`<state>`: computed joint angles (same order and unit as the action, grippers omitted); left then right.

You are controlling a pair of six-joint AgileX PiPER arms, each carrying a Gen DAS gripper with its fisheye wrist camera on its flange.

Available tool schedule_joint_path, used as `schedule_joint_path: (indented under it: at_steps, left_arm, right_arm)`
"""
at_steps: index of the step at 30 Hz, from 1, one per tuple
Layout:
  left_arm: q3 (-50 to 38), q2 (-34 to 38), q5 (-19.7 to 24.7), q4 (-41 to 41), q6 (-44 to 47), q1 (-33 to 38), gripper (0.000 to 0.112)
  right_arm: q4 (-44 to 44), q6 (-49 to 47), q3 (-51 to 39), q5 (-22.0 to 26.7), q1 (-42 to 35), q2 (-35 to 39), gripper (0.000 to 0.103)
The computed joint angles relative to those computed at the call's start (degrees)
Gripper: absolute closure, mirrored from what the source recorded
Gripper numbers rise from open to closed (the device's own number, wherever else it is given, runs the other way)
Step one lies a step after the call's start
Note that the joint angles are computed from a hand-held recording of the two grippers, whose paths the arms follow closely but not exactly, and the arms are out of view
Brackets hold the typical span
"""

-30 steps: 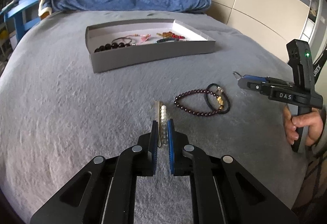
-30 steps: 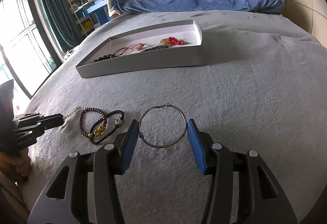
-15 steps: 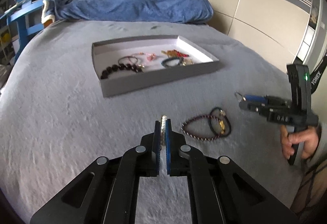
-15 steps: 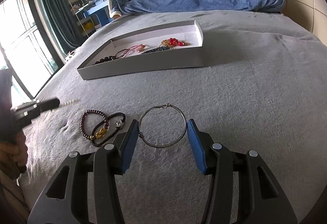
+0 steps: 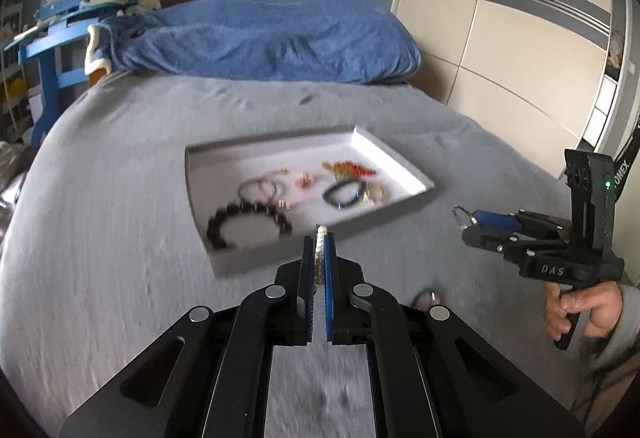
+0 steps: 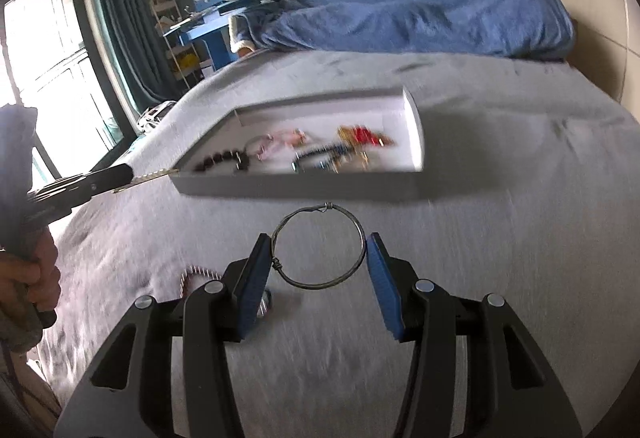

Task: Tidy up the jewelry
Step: 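Carry the hoop and pearl pendant into the tray and open both tools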

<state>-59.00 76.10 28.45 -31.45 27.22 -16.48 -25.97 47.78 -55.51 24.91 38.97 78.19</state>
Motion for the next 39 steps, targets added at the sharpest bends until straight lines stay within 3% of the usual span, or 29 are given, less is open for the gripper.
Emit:
schedule_joint_path:
  at_steps: [10, 18, 23, 31, 33, 35, 39]
  left_arm:
    - [-11.27, 12.43, -1.76, 5.77, -6.46, -1.58, 0.107]
    - [-14.44, 19.04, -2.67, 7.52, -7.98, -0.42, 0.107]
    - [-15.12, 21.67, -3.65, 9.0, -10.07, 0.19, 0.107]
    - [-14.92, 23.9, -4.45, 12.75, -13.92, -0.47, 0.106]
    - [-14.38, 23.36, -5.08, 13.73, -15.0, -0.76, 0.097]
    - [-13.1, 22.34, -6.04, 11.75, -13.72, -0.62, 0.075]
    - [-9.78, 19.72, -7.96, 9.05, -10.59, -0.5, 0.055]
  right_arm:
    - [15.06, -19.27, -20.78, 4.98, -5.31, 17.95, 0.054]
    - [18.01, -23.79, -35.79, 11.06, -5.92, 30.28, 0.054]
    - [17.8, -23.74, -40.67, 14.16, -6.02, 34.77, 0.054]
    - [18.0, -22.94, -39.8, 13.06, -6.35, 35.52, 0.054]
    - [17.2, -21.67, -37.92, 11.58, -6.11, 34.53, 0.053]
    - [17.15, -20.74, -35.35, 9.24, -6.12, 32.97, 0.05]
    - [10.62, -15.71, -26.75, 2.93, -4.73, 27.41, 0.042]
